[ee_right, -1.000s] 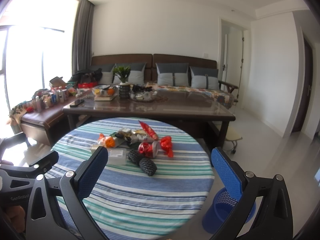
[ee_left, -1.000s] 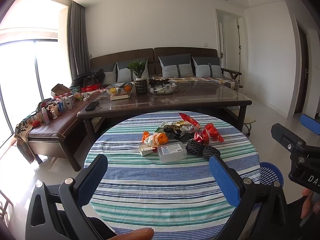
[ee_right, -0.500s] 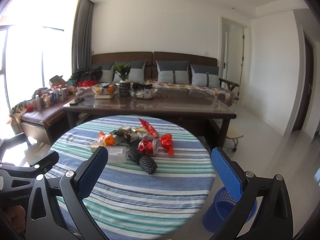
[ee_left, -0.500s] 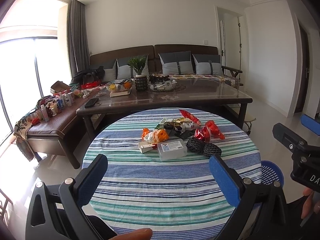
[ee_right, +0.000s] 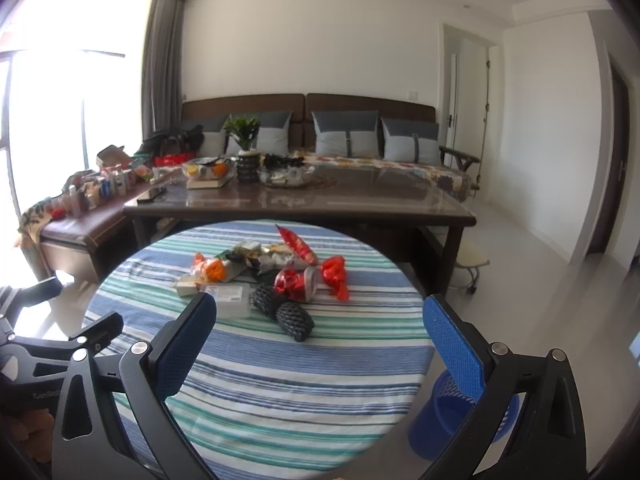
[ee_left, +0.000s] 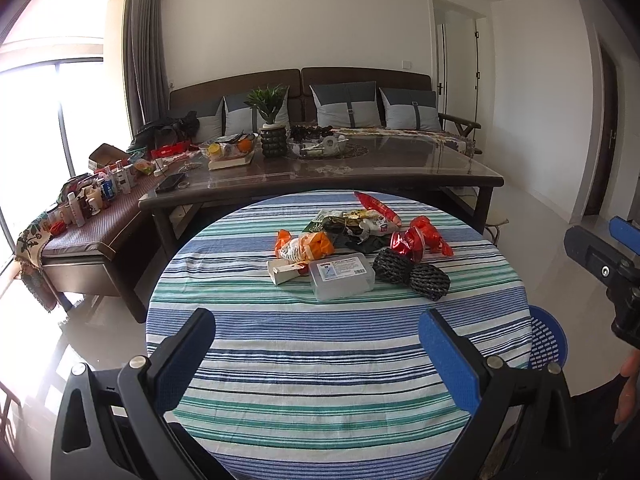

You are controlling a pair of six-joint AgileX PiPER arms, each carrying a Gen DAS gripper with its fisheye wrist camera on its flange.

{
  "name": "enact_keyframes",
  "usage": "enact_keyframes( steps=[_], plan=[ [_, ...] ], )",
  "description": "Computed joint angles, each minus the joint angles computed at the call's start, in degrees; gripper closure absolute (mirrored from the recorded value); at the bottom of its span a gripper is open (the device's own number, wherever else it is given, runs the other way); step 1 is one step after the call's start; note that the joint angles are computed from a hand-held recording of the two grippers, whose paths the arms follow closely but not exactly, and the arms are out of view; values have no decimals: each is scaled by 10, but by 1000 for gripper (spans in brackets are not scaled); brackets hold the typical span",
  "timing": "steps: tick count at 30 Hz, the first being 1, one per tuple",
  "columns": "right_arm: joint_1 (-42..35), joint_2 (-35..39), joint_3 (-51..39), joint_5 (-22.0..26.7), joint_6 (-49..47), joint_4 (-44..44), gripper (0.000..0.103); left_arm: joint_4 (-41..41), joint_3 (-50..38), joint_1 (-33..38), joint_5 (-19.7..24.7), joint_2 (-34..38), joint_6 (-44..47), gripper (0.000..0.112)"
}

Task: Collect trash
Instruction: 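Grasp the black scouring-pad bundle with the right gripper while the left gripper grasps the clear plastic box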

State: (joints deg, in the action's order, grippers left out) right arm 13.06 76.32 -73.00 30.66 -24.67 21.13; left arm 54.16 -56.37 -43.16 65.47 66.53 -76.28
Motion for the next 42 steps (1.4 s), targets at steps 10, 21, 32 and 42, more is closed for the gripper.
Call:
enact_keyframes(
  steps=[10, 21, 32, 42],
  plan=[
    [-12, 55, 0, -10, -32, 27, 0, -148, 61, 221, -255, 37, 190, 9],
    [-41, 152, -23, 23, -123, 100, 0, -635, -26, 440, -421, 237, 820, 9],
    [-49, 298, -146, 123, -215, 142, 0, -915, -173, 530, -353, 384, 1189, 9],
    [-34, 427, -340, 241, -213, 121, 1, -1042, -238, 559, -204, 427, 1370, 10]
  ],
)
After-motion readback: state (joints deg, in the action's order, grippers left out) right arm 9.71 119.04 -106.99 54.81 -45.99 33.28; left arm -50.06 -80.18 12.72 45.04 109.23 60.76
